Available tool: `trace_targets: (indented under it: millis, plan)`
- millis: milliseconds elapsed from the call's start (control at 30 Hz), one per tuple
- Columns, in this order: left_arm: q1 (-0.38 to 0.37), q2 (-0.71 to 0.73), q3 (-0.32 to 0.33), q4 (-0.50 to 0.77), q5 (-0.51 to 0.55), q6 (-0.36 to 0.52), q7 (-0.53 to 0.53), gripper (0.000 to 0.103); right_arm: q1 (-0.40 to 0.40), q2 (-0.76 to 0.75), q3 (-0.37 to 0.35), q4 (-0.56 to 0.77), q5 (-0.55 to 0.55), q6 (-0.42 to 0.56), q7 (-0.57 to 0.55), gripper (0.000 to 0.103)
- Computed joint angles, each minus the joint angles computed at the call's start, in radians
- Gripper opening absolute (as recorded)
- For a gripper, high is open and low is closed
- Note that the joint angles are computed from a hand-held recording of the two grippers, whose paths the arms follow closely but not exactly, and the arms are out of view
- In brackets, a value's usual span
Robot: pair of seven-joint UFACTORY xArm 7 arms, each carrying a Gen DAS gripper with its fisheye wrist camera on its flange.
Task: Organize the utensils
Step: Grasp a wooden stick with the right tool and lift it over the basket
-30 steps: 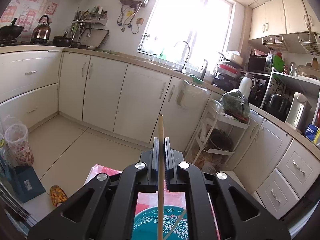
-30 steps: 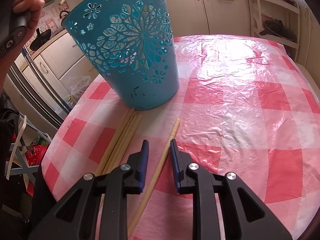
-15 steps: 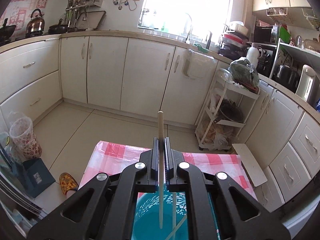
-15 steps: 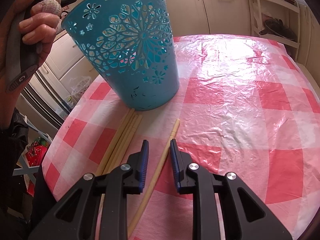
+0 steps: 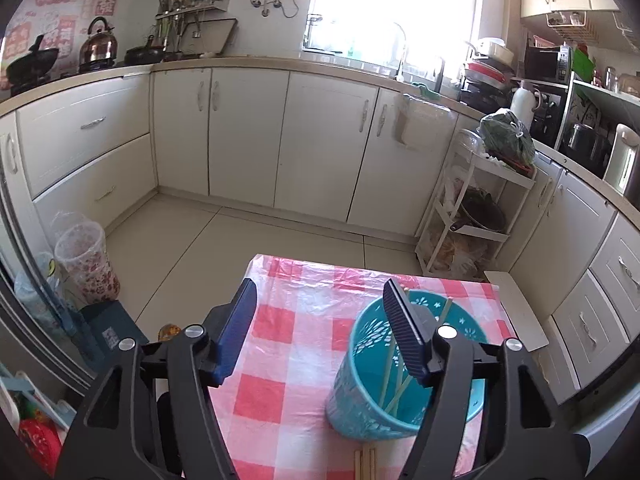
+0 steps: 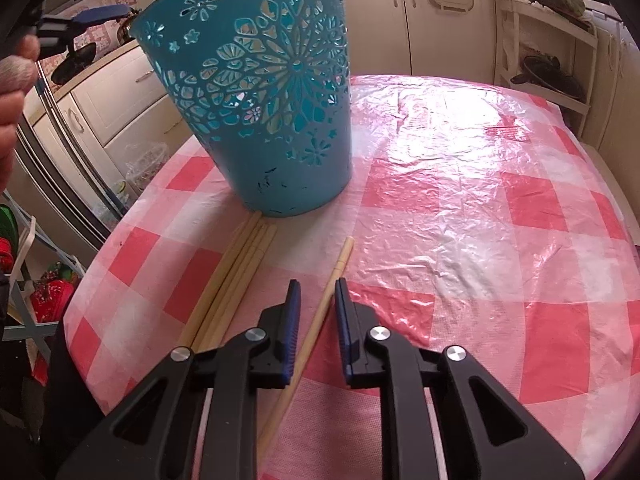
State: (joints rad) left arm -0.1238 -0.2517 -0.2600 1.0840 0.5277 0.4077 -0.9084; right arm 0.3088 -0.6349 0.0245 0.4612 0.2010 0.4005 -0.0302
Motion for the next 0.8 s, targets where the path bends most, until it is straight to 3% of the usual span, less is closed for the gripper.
trace_targets:
  millis: [200, 267, 367, 467, 633, 800]
  plan:
    - [-0.023, -0.145, 0.062, -0.217, -0.177, -0.015, 0.065, 0.068, -0.101, -0.005, 0.139, 0.004, -0.143, 0.008, 0.139, 0.008]
    - [-0.026, -0.176, 0.069, -0.277, -0.229, -0.007, 0.088, 0.068, -0.060, -0.012, 0.092, 0.006, -0.119, 0.030, 0.137, 0.008]
    - [-0.014, -0.214, 0.056, -0.341, -0.271, 0.005, 0.102, 0.068, 0.035, -0.050, -0.045, -0.005, 0.006, 0.074, 0.079, 0.006]
    - [0.001, -0.243, 0.034, -0.377, -0.279, 0.016, 0.107, 0.068, 0.086, -0.124, -0.136, -0.030, 0.129, 0.104, 0.018, 0.006]
    - [0.002, -0.253, 0.018, -0.387, -0.292, 0.031, 0.128, 0.068, 0.110, -0.251, -0.203, -0.031, 0.255, 0.124, -0.063, 0.006]
    - [-0.010, -0.255, 0.019, -0.395, -0.313, 0.041, 0.143, 0.068, 0.133, -0.281, -0.196, 0.032, 0.303, 0.085, -0.113, 0.006]
